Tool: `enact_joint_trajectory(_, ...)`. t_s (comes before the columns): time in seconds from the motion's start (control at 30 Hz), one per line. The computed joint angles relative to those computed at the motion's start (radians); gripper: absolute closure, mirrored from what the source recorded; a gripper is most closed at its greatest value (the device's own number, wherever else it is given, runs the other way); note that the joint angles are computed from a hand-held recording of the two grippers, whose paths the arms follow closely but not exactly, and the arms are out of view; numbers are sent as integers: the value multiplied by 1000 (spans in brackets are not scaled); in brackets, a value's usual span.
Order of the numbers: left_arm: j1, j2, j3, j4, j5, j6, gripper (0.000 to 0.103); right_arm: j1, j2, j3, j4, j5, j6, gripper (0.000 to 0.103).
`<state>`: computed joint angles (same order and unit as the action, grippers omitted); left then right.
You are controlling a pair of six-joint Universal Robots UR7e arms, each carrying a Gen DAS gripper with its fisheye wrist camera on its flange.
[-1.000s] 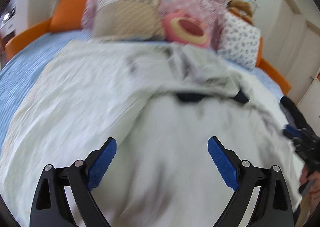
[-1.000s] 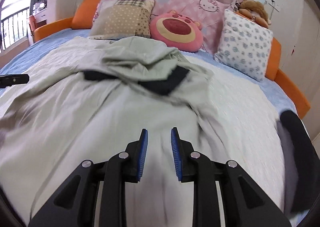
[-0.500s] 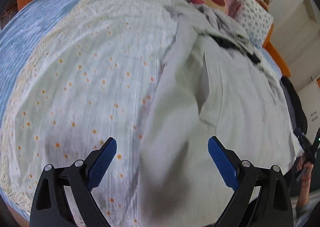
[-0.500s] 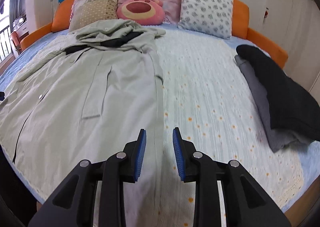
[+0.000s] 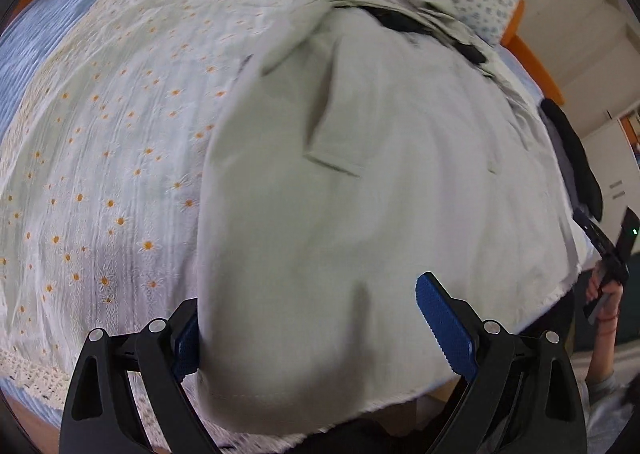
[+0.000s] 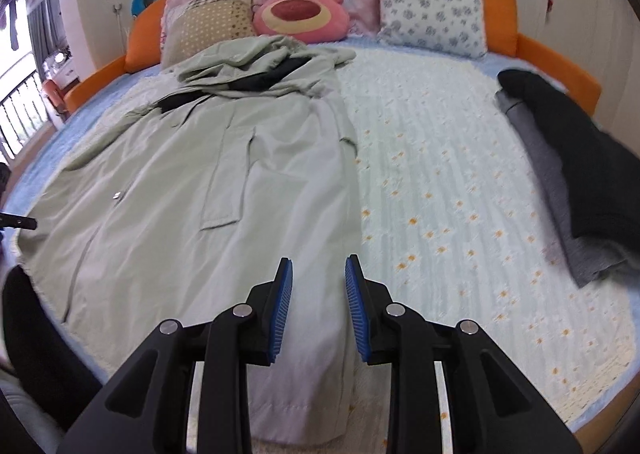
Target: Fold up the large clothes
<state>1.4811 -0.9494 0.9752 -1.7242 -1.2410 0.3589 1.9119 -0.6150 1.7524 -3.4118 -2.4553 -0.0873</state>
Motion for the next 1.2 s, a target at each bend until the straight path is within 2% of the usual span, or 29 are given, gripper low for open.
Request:
enact_joint_trajectory(0.07,-7,4,-24,40,-23,-3,9,-6,-28,19,51,41,37,75)
enact_joint_trajectory(0.17,-29,12,-30,78,16,11,9,-13,-80,47,142,93,111,73)
enact_joint_trajectory(0.2,-33,15,-26,82,39,15,9,-15,-91,55,157,107,127,68)
enact_joint_trajectory(0.23,-38,19,-16,83,78,8,9,-18,-103,67,168,120,141,59)
enact_joint_trajectory(0.27,-38,24,-18,85,91,1,9,-20,-113,77,177,125,150,53)
enact_joint_trajectory(0.3,-37,28,-19,86,94,-7,9,-19,-117,83,183,119,158,39)
enact_joint_trajectory(0.33,-33,35,-28,92,84,-15,9,-19,-121,88,198,108,172,34)
enact_joint_trajectory(0.4,-26,47,-49,103,64,-24,9,-23,-130,100,226,112,192,34)
enact_joint_trajectory(0.5,-16,65,-90,129,18,-43,9,-38,-147,117,265,186,229,35)
enact_joint_trajectory(0.67,-1,67,-116,142,-14,-42,9,-45,-132,83,410,175,303,34)
enact_joint_trajectory(0.9,26,66,-147,160,-111,-25,9,-37,-119,36,474,259,291,34)
enact_joint_trajectory(1.07,23,74,-126,168,-69,-20,9,-57,-119,-7,596,261,357,35)
enact_joint_trajectory(1.17,23,66,-124,169,-78,-13,9,-54,-120,-18,619,254,369,46)
enact_joint_trajectory(1.2,24,63,-128,173,-90,-10,11,-52,-118,-22,618,258,365,55)
